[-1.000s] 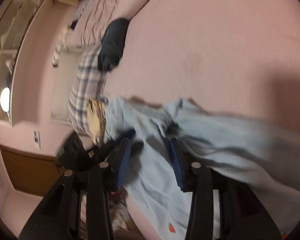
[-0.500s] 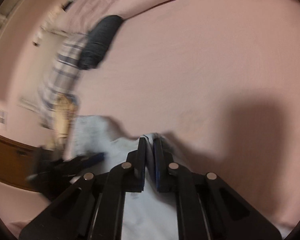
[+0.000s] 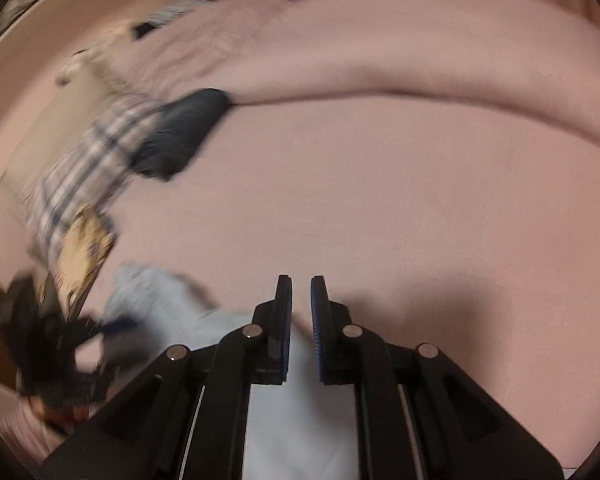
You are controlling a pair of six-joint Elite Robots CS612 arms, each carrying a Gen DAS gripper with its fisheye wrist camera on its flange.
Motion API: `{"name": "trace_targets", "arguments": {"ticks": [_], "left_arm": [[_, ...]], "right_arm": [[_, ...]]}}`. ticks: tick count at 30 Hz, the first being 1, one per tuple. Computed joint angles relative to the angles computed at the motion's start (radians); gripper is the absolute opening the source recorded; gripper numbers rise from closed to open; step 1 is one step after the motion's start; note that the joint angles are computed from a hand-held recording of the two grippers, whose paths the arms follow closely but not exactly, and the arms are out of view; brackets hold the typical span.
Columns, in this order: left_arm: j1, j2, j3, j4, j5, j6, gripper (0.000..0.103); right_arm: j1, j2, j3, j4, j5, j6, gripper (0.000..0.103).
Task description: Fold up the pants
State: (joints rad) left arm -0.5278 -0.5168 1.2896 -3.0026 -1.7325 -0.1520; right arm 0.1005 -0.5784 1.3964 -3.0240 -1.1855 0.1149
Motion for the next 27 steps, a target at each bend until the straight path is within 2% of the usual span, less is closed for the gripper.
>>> {"name": "trace_targets", "arguments": {"ticks": [3, 4, 5, 6, 8, 9, 10, 11, 12, 14, 15, 18, 21, 23, 25, 27], "left_arm": [[-0.006, 0.049, -0.091, 0.066, -0.013, 0.033, 0.052], [-0.011, 0.066, -0.124, 0.107, 0.030, 0.035, 0.052], [-0.019, 0.082, -0.157, 0.164, 0.096, 0.028, 0.052], [-0.016, 0.112, -0.202, 0.214, 0.122, 0.005, 0.052], [-0.007, 0.131, -0.235, 0.215, 0.118, -0.035, 0.051], [-0.007, 0.132, -0.245, 0.233, 0.131, -0.045, 0.047], [-0.007, 0.134, -0.255, 0.252, 0.141, -0.052, 0.047], [-0.007, 0.134, -0.262, 0.265, 0.150, -0.057, 0.046], [-0.005, 0.128, -0.262, 0.281, 0.156, -0.065, 0.047], [-0.002, 0.108, -0.234, 0.263, 0.152, -0.072, 0.046], [0.004, 0.084, -0.190, 0.216, 0.149, -0.060, 0.047], [0.013, 0.035, -0.092, 0.121, 0.145, -0.044, 0.049], [0.019, -0.005, 0.002, 0.056, 0.141, -0.034, 0.052], [0.012, -0.014, 0.040, 0.060, 0.188, -0.003, 0.052], [0.002, -0.008, 0.051, 0.078, 0.249, 0.017, 0.052], [-0.009, 0.005, 0.066, 0.007, 0.289, 0.079, 0.053]], "right_arm": [[0.016, -0.012, 0.031, 0.007, 0.038, -0.065, 0.013], [0.023, -0.009, 0.031, 0.021, 0.030, -0.088, 0.013], [0.034, -0.001, 0.023, 0.046, 0.001, -0.115, 0.013], [0.045, 0.011, 0.009, 0.091, -0.039, -0.137, 0.011], [0.075, 0.038, -0.018, 0.182, -0.207, -0.168, 0.009], [0.082, 0.049, -0.017, 0.171, -0.256, -0.180, 0.007], [0.082, 0.050, -0.002, 0.118, -0.263, -0.173, 0.007], [0.073, 0.046, 0.016, 0.091, -0.238, -0.164, 0.007], [0.067, 0.040, 0.021, 0.104, -0.226, -0.147, 0.008], [0.055, 0.019, 0.037, 0.133, -0.221, -0.098, 0.009], [0.053, 0.005, 0.056, 0.121, -0.229, -0.089, 0.013], [0.036, -0.049, 0.157, 0.004, -0.230, -0.063, 0.024], [0.010, -0.096, 0.260, -0.097, -0.222, -0.006, 0.025], [0.003, -0.120, 0.324, -0.148, -0.219, 0.012, 0.025], [0.006, -0.127, 0.349, -0.138, -0.209, 0.009, 0.025], [0.023, -0.121, 0.360, -0.099, -0.235, -0.002, 0.023]]}}
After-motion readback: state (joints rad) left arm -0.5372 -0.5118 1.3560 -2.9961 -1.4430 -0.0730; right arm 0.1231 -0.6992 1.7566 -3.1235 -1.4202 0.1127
